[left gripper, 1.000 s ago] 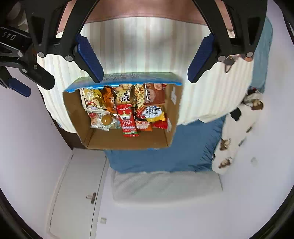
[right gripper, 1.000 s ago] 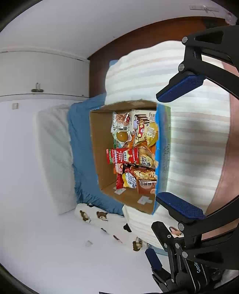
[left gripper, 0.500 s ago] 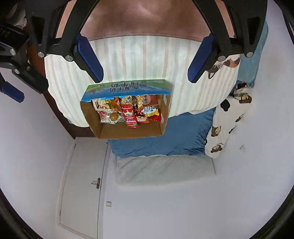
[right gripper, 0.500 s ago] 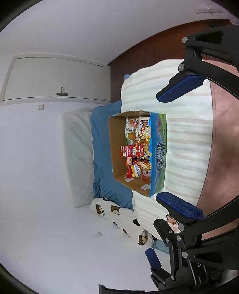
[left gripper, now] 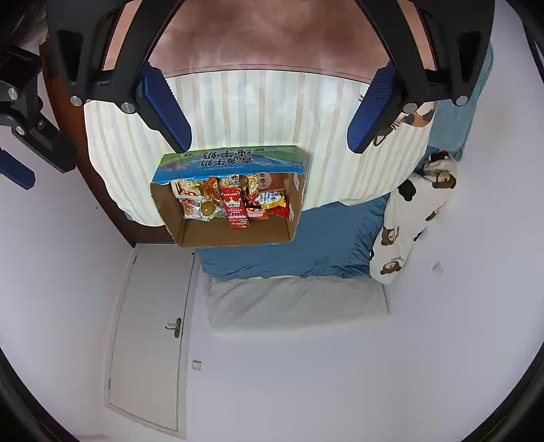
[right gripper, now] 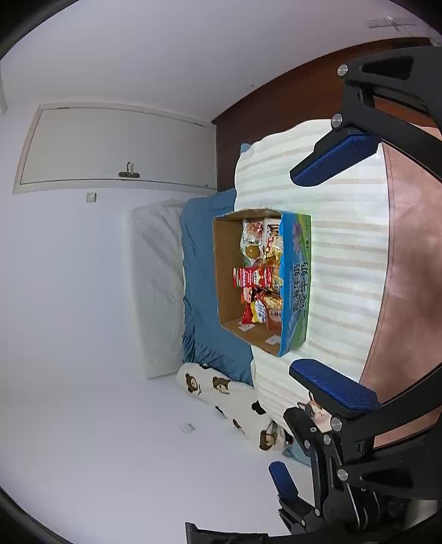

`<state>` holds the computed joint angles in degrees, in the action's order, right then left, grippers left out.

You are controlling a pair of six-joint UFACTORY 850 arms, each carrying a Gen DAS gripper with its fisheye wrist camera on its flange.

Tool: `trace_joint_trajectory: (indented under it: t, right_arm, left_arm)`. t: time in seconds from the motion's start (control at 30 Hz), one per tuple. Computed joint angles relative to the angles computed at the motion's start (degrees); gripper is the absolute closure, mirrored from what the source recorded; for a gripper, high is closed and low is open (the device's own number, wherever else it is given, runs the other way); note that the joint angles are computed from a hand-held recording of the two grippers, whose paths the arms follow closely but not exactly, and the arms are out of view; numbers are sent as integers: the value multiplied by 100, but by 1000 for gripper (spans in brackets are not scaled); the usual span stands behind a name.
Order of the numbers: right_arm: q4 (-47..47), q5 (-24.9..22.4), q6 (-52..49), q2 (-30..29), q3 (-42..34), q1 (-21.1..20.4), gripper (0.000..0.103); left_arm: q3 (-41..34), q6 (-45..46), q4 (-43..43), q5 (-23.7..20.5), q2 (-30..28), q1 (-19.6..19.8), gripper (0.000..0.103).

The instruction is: Organize snacks

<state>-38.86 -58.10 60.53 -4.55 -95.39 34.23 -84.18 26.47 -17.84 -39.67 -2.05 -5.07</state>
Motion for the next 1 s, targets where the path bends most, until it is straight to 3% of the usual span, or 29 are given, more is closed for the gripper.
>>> trace_joint_trajectory:
  t: [0.03, 0.5, 1.0]
  right_arm:
    - [2, -14, 0, -27, -1, -33, 0]
    - [211, 164, -177, -487, -173, -648, 0]
    - [395, 171, -403, -995, -507, -1065, 0]
  left_arm:
    - [-10, -3, -12, -4, -22, -8, 0]
    - [-586, -678, 634, 191, -785, -226, 0]
    - [-1186, -1108, 1047, -17, -1477, -409, 0]
